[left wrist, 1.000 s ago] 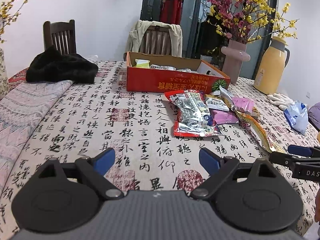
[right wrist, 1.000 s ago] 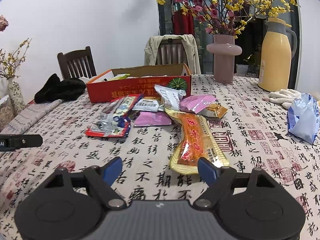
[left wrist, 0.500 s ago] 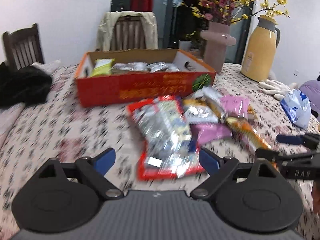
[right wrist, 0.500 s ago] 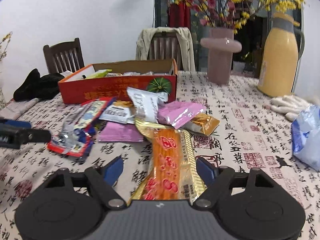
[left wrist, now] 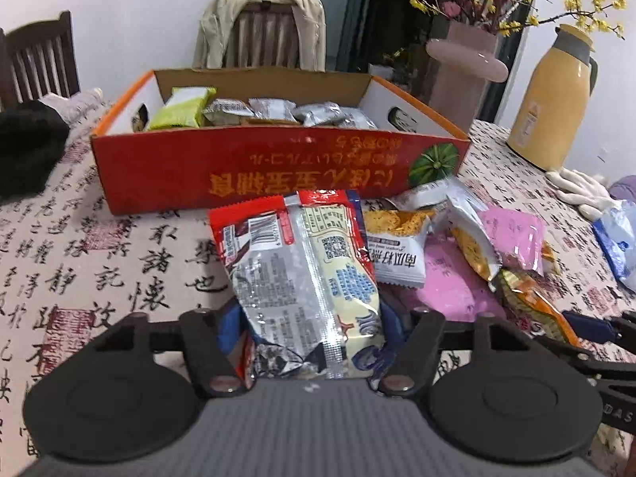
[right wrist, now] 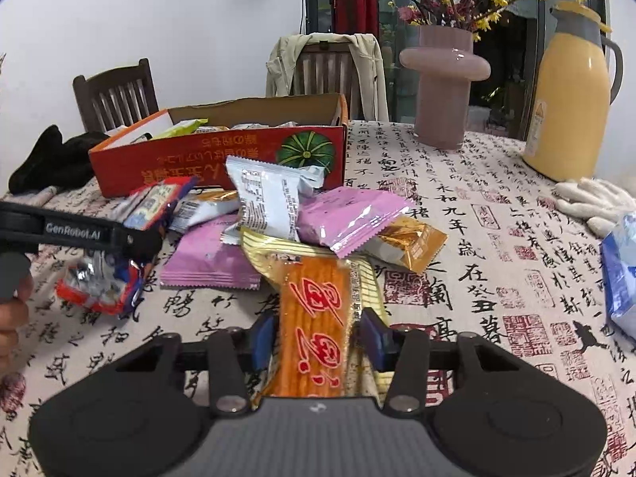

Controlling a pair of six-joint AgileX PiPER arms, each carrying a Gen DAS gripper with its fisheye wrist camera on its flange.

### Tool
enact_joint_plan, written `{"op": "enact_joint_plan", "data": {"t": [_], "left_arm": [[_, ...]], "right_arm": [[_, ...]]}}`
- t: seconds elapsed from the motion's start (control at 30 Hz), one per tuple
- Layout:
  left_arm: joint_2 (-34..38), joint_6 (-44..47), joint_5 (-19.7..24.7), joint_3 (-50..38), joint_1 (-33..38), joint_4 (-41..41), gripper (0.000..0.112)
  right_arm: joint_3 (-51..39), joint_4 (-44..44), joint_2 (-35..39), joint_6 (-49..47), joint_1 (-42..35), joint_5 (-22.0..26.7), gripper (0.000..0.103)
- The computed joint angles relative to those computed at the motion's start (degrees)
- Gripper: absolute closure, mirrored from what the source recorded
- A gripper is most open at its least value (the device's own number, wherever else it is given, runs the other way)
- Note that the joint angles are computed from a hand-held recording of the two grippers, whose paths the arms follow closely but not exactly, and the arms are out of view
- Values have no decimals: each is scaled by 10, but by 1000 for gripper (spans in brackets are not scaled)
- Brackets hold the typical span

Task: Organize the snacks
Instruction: 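Grasp a red-silver snack bag with the left tool while the right tool grasps an orange-gold long packet, then carry both snacks into the orange box and open both tools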

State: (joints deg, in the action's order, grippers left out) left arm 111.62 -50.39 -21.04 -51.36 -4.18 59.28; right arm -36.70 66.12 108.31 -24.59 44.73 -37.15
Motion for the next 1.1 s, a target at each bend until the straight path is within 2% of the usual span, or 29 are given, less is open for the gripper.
{"op": "enact_joint_plan", "data": {"t": [0.03, 0.1, 0.23, 0.5, 0.7, 0.8, 0.97, 1.1], "left_arm": [[-3, 2, -2, 3, 1, -1, 52], [-16, -4, -7, 19, 8, 9, 53], [-73, 33, -44, 90, 39, 0, 53], [-201, 24, -145, 245, 169, 75, 53], [-265, 13, -196, 298, 258, 142, 52], [-275, 8, -205, 304, 274, 153, 52], [-275, 1, -208, 294, 270, 156, 52], [-265, -4, -172, 242, 217, 131, 52]], "right_arm": [[2, 0, -2, -1, 3, -1, 71], [4, 24, -9, -21, 15, -6, 73], [28, 48, -34, -16, 49, -16, 74], [78, 93, -95, 45, 174, -63, 77], [60, 171, -113, -11, 246, -109, 77], [49, 194, -114, -33, 262, -119, 77], [51, 181, -124, -19, 256, -118, 77], [45, 149, -140, -46, 214, -95, 77]]}}
